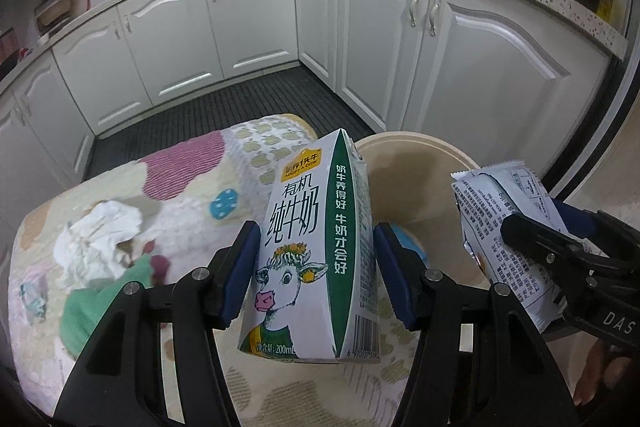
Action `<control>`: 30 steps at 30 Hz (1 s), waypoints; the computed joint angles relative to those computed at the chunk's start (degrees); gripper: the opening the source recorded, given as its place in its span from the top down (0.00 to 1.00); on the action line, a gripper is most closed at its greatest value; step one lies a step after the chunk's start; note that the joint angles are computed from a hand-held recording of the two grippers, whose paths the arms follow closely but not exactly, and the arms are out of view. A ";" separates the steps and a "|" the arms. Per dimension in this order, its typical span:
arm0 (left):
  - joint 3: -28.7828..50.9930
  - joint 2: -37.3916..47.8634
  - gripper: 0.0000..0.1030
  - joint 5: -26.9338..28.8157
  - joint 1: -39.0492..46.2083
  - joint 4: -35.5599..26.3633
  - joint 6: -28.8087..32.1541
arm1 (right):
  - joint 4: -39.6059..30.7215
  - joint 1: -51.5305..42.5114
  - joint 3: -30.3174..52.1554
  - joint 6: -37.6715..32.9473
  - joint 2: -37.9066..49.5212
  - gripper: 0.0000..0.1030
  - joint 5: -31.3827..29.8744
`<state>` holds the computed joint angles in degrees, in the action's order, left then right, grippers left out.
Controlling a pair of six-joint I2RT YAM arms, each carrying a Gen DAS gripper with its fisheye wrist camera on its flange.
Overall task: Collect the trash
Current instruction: 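Drop the printed bag from the right tool while the left tool drops the milk carton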
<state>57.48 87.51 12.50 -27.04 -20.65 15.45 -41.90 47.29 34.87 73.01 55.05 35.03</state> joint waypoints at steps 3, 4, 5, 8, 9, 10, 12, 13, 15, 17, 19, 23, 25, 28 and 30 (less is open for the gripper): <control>1.09 1.73 0.45 0.18 -1.05 -0.06 -0.79 | -0.94 -1.07 -0.70 -0.44 -0.63 0.37 0.29; 1.24 2.19 0.45 0.16 -1.39 -0.04 -1.11 | -1.34 -0.90 -0.75 -0.08 -0.46 0.37 0.57; 1.50 2.69 0.45 0.05 -1.78 0.00 -1.44 | -1.60 -1.06 -0.89 0.02 -0.33 0.37 0.69; 2.00 4.14 0.45 0.06 -2.80 0.31 -2.14 | -1.75 -2.12 -1.64 -0.36 -0.87 0.37 0.43; 2.28 4.76 0.45 -0.03 -3.28 0.40 -2.43 | -1.89 -2.37 -1.97 -0.42 -1.23 0.37 0.36; 2.41 5.00 0.45 -0.03 -3.59 0.43 -2.62 | -1.84 -2.70 -2.37 -0.55 -1.54 0.37 0.22; 2.58 5.76 0.45 -0.07 -4.27 0.98 -3.17 | -1.57 -3.41 -3.08 -0.79 -2.00 0.37 -0.22; 2.74 6.08 0.45 -0.36 -4.62 1.12 -3.48 | -1.32 -3.89 -3.37 -1.10 -2.18 0.37 -0.52; 3.34 7.07 0.45 -0.70 -5.24 1.18 -4.10 | -0.58 -4.75 -3.99 -1.71 -2.24 0.37 -1.11; 3.84 7.94 0.45 -0.98 -5.75 1.24 -4.54 | 0.18 -5.72 -4.58 -2.52 -2.31 0.37 -1.60; 4.12 8.63 0.45 -1.27 -6.24 1.53 -4.90 | 1.74 -7.42 -5.21 -4.10 -2.17 0.37 -2.48; 4.82 10.07 0.45 -1.27 -6.79 1.66 -5.44 | 3.42 -9.32 -6.39 -5.52 -2.23 0.37 -3.50; 5.13 10.83 0.48 -1.30 -7.16 1.80 -5.63 | 4.42 -10.30 -7.12 -6.21 -2.22 0.37 -4.08; 5.66 11.89 0.48 -1.23 -7.64 1.89 -6.05 | 5.97 -11.88 -7.81 -7.28 -1.63 0.37 -5.02; 6.09 12.56 0.48 -0.89 -7.68 1.88 -6.19 | 7.42 -13.47 -8.34 -8.59 -1.15 0.37 -5.79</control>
<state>63.57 100.08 11.61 -34.72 -18.77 9.26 -34.48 33.82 26.52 64.41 53.90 29.24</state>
